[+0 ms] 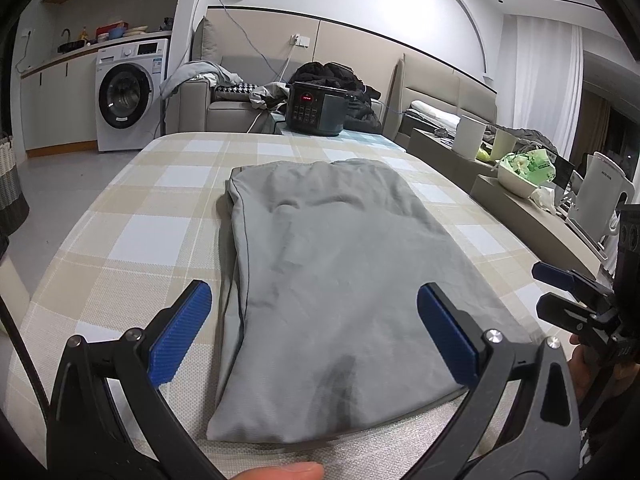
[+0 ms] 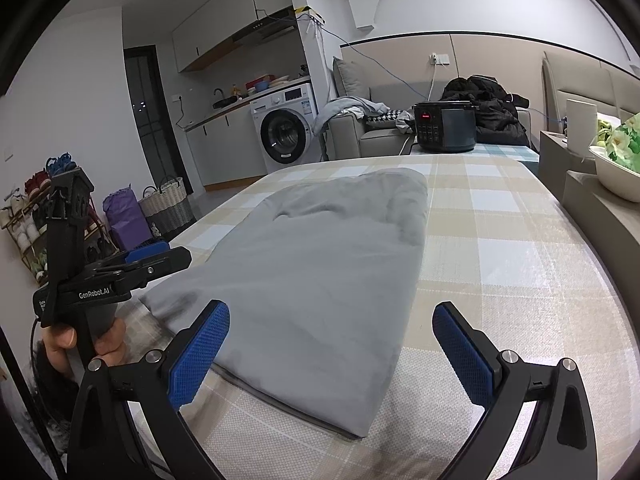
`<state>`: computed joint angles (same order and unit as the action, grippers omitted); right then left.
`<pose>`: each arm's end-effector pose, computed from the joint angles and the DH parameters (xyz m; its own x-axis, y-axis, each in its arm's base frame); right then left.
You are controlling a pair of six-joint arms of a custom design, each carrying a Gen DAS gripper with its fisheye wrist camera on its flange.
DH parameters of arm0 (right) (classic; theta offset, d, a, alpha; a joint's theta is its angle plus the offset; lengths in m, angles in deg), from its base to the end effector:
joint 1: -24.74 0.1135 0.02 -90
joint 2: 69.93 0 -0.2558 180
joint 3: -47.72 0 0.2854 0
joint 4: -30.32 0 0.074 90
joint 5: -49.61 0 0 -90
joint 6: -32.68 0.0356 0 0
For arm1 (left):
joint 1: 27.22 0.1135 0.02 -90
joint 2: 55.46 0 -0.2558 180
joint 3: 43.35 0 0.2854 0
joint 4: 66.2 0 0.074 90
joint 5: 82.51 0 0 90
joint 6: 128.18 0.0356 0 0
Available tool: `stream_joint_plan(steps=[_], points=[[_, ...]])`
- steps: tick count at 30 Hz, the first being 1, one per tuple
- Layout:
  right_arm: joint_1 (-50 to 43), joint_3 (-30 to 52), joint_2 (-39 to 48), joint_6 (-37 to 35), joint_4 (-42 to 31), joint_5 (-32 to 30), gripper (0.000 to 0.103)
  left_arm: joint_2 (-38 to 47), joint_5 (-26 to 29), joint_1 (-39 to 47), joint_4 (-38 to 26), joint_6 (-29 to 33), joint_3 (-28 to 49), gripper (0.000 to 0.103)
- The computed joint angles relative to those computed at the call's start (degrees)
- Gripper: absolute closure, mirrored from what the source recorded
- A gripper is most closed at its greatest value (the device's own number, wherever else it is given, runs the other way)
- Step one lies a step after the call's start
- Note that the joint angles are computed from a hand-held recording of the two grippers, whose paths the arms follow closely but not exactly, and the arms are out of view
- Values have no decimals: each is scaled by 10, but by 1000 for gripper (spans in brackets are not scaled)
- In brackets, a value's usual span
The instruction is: Fold small clothes
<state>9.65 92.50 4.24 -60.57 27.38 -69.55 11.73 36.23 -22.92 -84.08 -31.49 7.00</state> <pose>0.2823 -0.0581 0.1633 -0.5059 0.0851 -0.8584 -0.1992 0.9567 0.2123 0.2810 0.0040 0.2067 -0.5258 0.0629 -0.8483 0.3923 0.9028 -0.1762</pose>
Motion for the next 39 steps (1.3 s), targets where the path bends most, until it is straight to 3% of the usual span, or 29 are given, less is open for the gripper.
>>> stream_joint_plan(steps=[19,24,30,32,39], points=[[7,8,9,-12,-16,11,0,8,0,1,-5,-13,4,1],[40,-10,-8,-48,-9,60,0,16,0,3,-9,-21,9,1],[116,-38,-29,-161,-4,157,0,21,1,4,-12,-26,12,1],[124,-43,-30,-169,1,172,0,21,1,4,-13,-25,13,1],[43,-5,-3,-81,-21,72,0,21,-3,1,-12,-22,14,1]])
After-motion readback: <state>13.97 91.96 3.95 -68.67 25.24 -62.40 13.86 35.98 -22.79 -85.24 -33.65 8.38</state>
